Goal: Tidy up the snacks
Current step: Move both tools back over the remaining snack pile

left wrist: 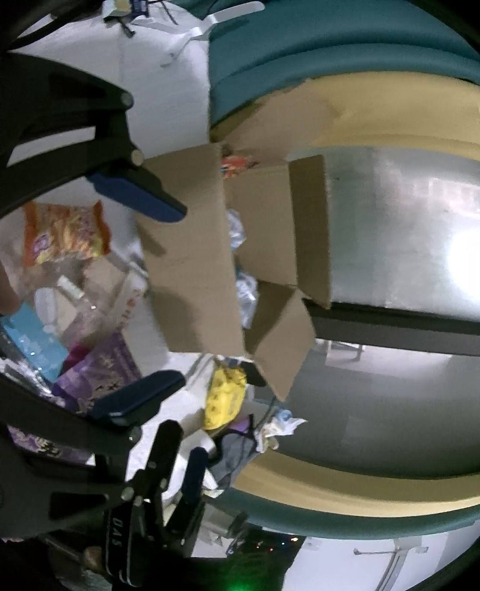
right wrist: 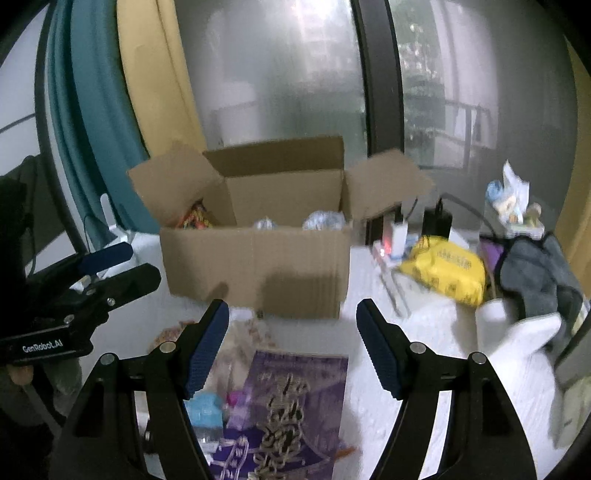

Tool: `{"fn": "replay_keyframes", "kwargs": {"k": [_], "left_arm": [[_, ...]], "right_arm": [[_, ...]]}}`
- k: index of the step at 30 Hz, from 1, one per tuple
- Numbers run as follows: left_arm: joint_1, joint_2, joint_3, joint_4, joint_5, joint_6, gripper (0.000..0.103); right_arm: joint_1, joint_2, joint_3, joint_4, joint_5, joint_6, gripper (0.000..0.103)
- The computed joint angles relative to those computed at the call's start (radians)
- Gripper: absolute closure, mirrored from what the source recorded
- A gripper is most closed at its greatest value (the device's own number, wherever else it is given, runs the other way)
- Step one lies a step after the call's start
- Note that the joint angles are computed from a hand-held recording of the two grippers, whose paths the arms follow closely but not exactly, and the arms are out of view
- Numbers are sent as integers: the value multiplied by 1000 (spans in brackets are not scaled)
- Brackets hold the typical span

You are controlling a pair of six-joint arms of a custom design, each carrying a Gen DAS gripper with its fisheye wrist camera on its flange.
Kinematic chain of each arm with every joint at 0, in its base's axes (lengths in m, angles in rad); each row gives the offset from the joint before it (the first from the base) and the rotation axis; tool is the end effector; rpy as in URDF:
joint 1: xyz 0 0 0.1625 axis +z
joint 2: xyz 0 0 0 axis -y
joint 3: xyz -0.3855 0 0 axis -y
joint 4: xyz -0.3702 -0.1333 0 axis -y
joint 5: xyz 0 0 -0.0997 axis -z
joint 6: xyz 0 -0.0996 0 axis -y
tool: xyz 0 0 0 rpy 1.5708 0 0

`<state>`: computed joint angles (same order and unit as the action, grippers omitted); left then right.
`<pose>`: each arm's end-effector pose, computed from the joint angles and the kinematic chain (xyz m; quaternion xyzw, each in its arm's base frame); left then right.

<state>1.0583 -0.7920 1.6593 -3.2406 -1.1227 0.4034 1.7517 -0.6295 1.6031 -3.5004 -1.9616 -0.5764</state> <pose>-0.1621 -0.6479 0.1639 0.3190 0.8434 -0.3914 0.1835 0.2112 -0.6247 0.1117 0.2390 -0.8423 0.4086 0.2577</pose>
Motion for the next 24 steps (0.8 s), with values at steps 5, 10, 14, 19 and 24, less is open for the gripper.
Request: {"fn": "replay_keyframes", "kwargs": {"k": [5,10,14,19,24], "left_arm": [[1,2,46,-1,21,-38,19],[5,10,79,21,45,-88,19],[7,16,100,45,67,-122,20],[10,33,103,96,97,-167,19],[18,51,81,181,116,-208,19]], "right_arm": [[-21,-9,52,21,-7,22,28],[-39,-25,104,47,-2,55,28],[-49,-32,126,84,2,68,28],[-71,-27,128,128,-14,76,28],[-97,-30,137,156,-5,57,25]]}}
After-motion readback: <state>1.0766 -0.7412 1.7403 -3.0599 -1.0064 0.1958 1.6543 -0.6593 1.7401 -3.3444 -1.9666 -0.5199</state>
